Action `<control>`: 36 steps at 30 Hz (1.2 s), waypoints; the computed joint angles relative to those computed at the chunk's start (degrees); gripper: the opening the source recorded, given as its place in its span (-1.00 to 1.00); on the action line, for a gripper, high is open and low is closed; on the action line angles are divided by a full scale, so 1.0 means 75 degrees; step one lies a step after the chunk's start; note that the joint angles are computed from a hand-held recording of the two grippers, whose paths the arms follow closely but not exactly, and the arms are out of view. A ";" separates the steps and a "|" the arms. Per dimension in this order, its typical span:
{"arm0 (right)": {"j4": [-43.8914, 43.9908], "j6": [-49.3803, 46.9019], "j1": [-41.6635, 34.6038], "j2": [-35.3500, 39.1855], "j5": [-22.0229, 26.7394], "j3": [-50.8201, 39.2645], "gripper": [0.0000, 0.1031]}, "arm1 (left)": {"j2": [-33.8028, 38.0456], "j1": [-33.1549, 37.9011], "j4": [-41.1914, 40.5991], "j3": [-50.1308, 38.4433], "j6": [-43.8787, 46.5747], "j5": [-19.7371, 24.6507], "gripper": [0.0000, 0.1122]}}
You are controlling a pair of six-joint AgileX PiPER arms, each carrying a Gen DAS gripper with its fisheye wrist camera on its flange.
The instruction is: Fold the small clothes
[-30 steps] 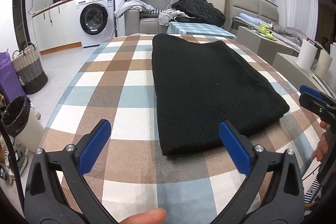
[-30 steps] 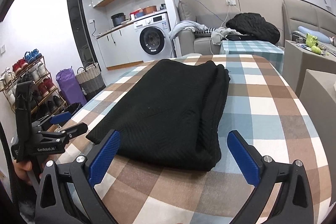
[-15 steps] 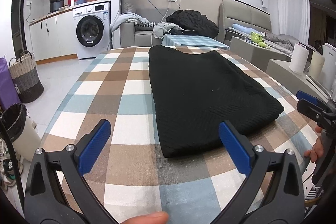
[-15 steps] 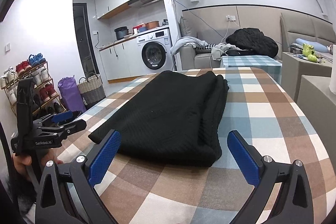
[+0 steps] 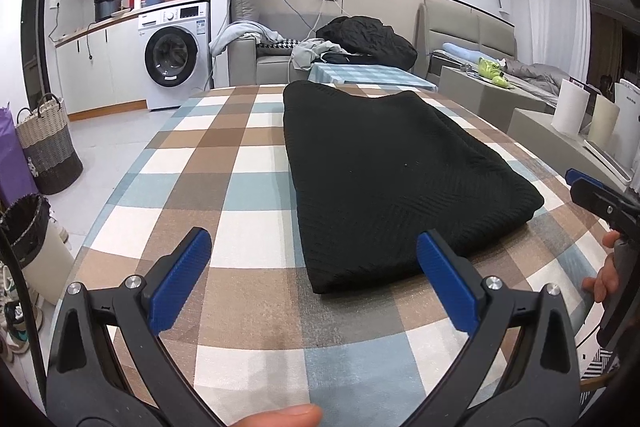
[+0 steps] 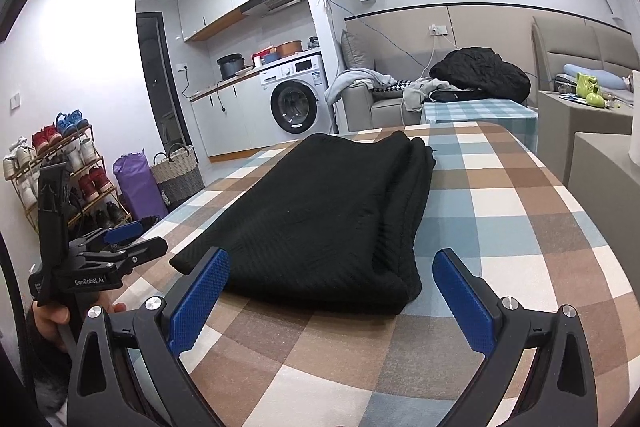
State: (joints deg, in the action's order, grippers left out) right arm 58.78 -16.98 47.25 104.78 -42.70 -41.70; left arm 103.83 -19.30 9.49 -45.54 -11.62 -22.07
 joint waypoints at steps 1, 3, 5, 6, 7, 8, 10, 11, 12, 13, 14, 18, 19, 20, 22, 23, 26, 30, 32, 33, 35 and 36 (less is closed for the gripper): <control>-0.0076 0.0051 -0.0034 -0.0006 0.0044 0.0007 1.00 | 0.0015 -0.0009 -0.0059 0.0005 0.0075 -0.0019 0.82; -0.0090 0.0080 -0.0046 -0.0006 0.0045 0.0014 1.00 | 0.0022 -0.0036 -0.0060 0.0006 0.0069 -0.0034 0.82; -0.0202 0.0181 -0.0089 -0.0009 0.0063 0.0039 1.00 | 0.0034 -0.0060 -0.0124 0.0010 0.0124 -0.0045 0.82; -0.0226 0.0194 -0.0111 -0.0003 0.0088 0.0028 1.00 | 0.0034 -0.0063 -0.0124 0.0010 0.0118 -0.0044 0.82; -0.0223 0.0203 -0.0113 0.0002 0.0084 0.0025 1.00 | 0.0032 -0.0067 -0.0153 0.0012 0.0143 -0.0043 0.82; -0.0258 0.0229 -0.0122 0.0008 0.0083 0.0028 1.00 | 0.0034 -0.0059 -0.0075 0.0013 0.0089 -0.0047 0.82; -0.0243 0.0206 -0.0123 0.0004 0.0103 0.0023 1.00 | 0.0052 -0.0067 -0.0069 0.0024 0.0086 -0.0082 0.82; -0.0233 0.0197 -0.0117 0.0007 0.0094 0.0021 1.00 | 0.0056 -0.0070 -0.0081 0.0025 0.0102 -0.0082 0.82; -0.0244 0.0203 -0.0114 0.0002 0.0089 0.0026 1.00 | 0.0054 -0.0068 -0.0061 0.0025 0.0082 -0.0081 0.82; -0.0239 0.0202 -0.0112 0.0004 0.0086 0.0024 1.00 | 0.0054 -0.0068 -0.0061 0.0025 0.0082 -0.0081 0.82; -0.0245 0.0200 -0.0120 0.0010 0.0093 0.0018 1.00 | 0.0057 -0.0078 -0.0098 0.0020 0.0110 -0.0071 0.82; -0.0312 0.0238 -0.0149 0.0003 0.0111 0.0038 1.00 | 0.0057 -0.0071 -0.0069 0.0022 0.0091 -0.0076 0.82; -0.0316 0.0247 -0.0149 0.0002 0.0112 0.0041 1.00 | 0.0054 -0.0071 -0.0086 0.0025 0.0105 -0.0081 0.82; -0.0327 0.0262 -0.0145 0.0000 0.0109 0.0046 1.00 | 0.0058 -0.0079 -0.0130 0.0030 0.0139 -0.0095 0.82; -0.0310 0.0246 -0.0144 0.0002 0.0111 0.0042 1.00 | 0.0056 -0.0072 -0.0072 0.0023 0.0089 -0.0077 0.82; -0.0306 0.0242 -0.0141 0.0000 0.0109 0.0043 1.00 | 0.0057 -0.0073 -0.0080 0.0028 0.0098 -0.0090 0.82; -0.0314 0.0241 -0.0146 0.0004 0.0108 0.0042 1.00 | 0.0060 -0.0075 -0.0085 0.0028 0.0098 -0.0089 0.82; -0.0332 0.0250 -0.0138 0.0000 0.0106 0.0052 1.00 | 0.0077 -0.0079 -0.0024 0.0027 0.0049 -0.0092 0.82; -0.0359 0.0259 -0.0152 -0.0002 0.0108 0.0064 1.00 | 0.0083 -0.0076 0.0009 0.0027 0.0016 -0.0104 0.82; -0.0396 0.0274 -0.0175 0.0006 0.0120 0.0061 1.00 | 0.0100 -0.0072 0.0040 0.0028 -0.0018 -0.0120 0.82; -0.0371 0.0258 -0.0164 0.0008 0.0122 0.0049 1.00 | 0.0107 -0.0059 0.0072 0.0031 -0.0043 -0.0135 0.82; -0.0390 0.0272 -0.0172 0.0007 0.0125 0.0056 1.00 | 0.0104 -0.0057 0.0089 0.0028 -0.0061 -0.0126 0.82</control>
